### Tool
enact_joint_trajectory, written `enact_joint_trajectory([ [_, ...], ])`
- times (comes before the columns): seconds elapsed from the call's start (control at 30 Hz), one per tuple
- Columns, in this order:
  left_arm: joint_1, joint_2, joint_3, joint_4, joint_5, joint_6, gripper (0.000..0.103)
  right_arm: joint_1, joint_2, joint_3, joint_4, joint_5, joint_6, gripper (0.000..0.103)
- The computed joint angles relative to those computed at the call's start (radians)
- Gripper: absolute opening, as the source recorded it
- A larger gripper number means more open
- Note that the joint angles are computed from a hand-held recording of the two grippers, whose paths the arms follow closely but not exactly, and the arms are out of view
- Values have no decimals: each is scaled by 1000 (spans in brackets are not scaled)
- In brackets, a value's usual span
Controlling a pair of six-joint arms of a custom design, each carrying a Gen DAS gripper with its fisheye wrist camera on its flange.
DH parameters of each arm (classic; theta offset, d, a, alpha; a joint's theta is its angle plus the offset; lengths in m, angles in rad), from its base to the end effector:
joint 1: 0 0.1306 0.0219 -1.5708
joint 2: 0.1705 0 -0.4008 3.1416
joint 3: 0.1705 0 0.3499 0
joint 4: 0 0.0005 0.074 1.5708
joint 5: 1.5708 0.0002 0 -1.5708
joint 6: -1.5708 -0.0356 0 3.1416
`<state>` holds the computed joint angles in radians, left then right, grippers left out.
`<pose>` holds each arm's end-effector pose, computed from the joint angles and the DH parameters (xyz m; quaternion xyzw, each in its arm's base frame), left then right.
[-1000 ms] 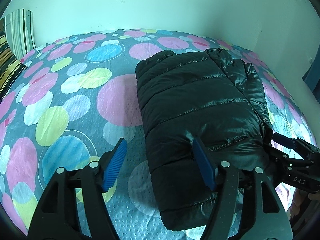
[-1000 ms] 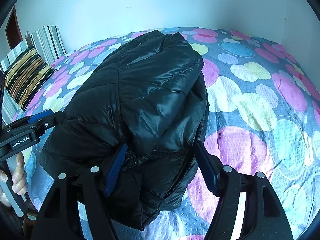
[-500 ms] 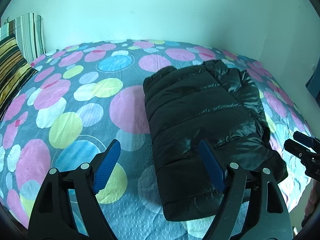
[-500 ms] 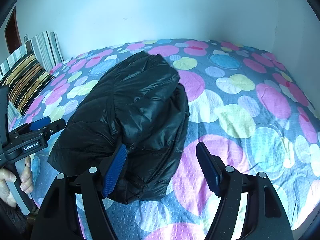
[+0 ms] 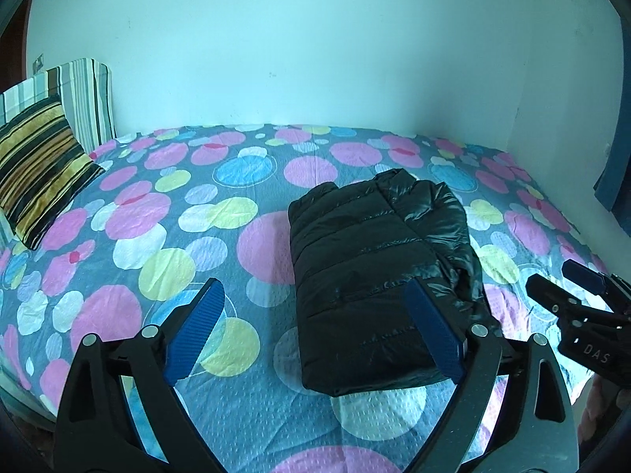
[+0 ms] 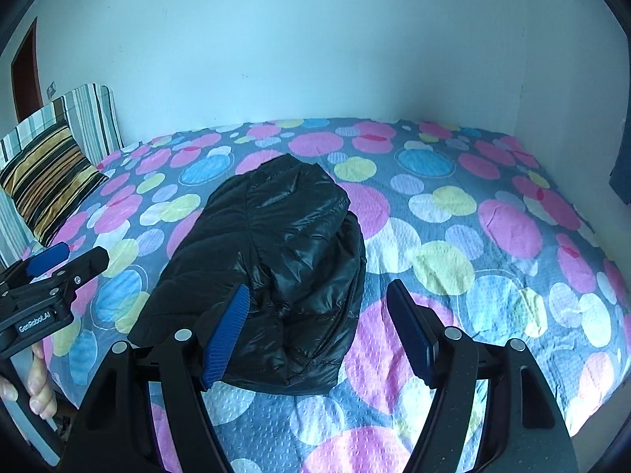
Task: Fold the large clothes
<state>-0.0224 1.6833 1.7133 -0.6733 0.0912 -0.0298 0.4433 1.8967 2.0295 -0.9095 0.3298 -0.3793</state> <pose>0.5708 -0.0165 0.4601 0.0437 0.8926 -0.0391 0.4470 0.5799 0.2620 0.4537 0.0343 0.9113 0.0137 0.4102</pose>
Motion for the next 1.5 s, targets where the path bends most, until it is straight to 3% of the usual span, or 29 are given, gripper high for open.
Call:
enact_joint_trajectory([
  [0.6, -43, -193, -202, 136, -67, -2, 100, 74, -143, -178, 152, 101, 22, 82],
  [1.07, -57, -233, -244, 162, -99, 1, 101, 84, -195, -248, 209, 118, 26, 82],
  [1.5, -62, -246, -258, 171, -115, 9, 101, 87, -201, -255, 214, 122, 25, 82],
])
